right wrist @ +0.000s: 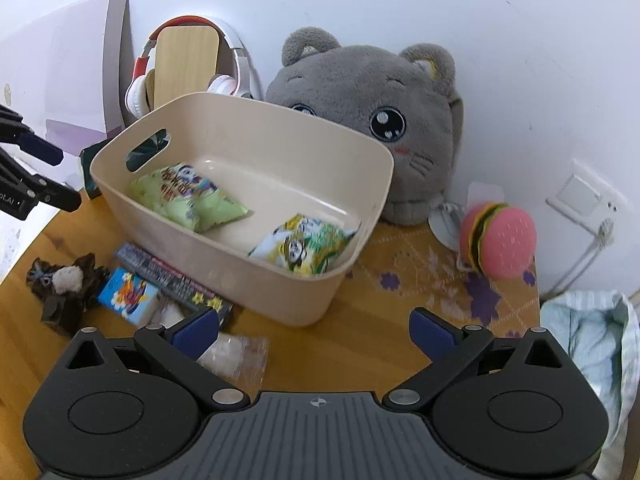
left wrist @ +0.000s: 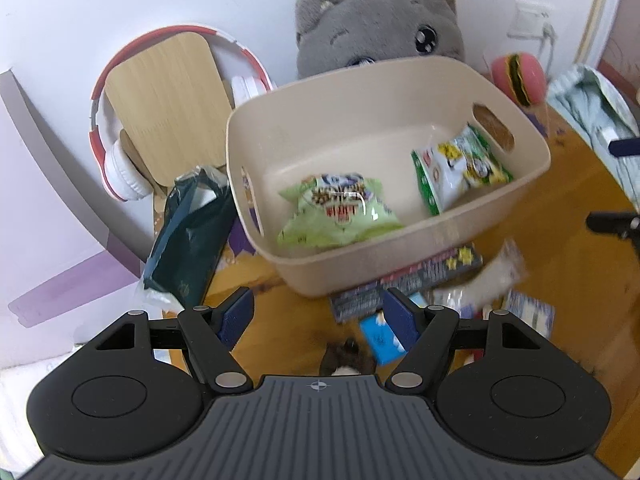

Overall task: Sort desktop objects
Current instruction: 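Withdraw both grippers from the basket back toward the table items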

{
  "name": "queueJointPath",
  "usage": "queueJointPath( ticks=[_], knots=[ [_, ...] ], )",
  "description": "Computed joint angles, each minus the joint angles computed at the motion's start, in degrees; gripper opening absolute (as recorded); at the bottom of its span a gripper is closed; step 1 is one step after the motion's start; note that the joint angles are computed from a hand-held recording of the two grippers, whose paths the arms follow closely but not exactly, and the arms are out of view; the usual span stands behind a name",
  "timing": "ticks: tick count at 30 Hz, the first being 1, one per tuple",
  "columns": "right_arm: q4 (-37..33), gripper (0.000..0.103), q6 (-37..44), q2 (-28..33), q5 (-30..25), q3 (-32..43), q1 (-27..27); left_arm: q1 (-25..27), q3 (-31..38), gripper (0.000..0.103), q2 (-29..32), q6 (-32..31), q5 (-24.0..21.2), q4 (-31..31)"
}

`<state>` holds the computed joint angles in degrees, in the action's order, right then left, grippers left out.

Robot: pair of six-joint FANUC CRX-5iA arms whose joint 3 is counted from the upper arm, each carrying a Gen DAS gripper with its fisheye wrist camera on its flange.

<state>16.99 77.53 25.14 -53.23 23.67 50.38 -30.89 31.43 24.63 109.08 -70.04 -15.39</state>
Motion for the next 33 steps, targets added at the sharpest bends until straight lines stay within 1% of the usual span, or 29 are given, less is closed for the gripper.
queueJointPath(
  ticks=[4, 12, 18, 25, 33],
  knots=[
    [0.8, 0.103, -3.2, -3.3, 1.3, -5.1, 0.3, 0.2, -5.0, 0.073, -3.0, -2.5, 2.4, 1.2],
    [0.4, 0.103, -4.9, -8.3, 0.9, -12.3, 1.3, 1.0, -11.7, 0.073, -6.2, -8.9, 3.2, 2.4],
    [-2.4, 0.103, -3.9, -11.1, 0.3, -16.2, 2.6, 2.0, -15.5, 0.073, -7.4, -14.2, 4.0, 3.7],
    [-5.1, 0.103, -3.2, -12.8, -1.4, -18.4, 4.1, 3.3, -18.2, 0.073, -8.0, -18.8, 3.8, 4.3],
    [-8.2, 0.103, -4.3, -12.9, -3.6, -19.3, 4.8, 4.0, -20.0, 0.073, -7.3, -22.3, 4.0, 5.9]
  ],
)
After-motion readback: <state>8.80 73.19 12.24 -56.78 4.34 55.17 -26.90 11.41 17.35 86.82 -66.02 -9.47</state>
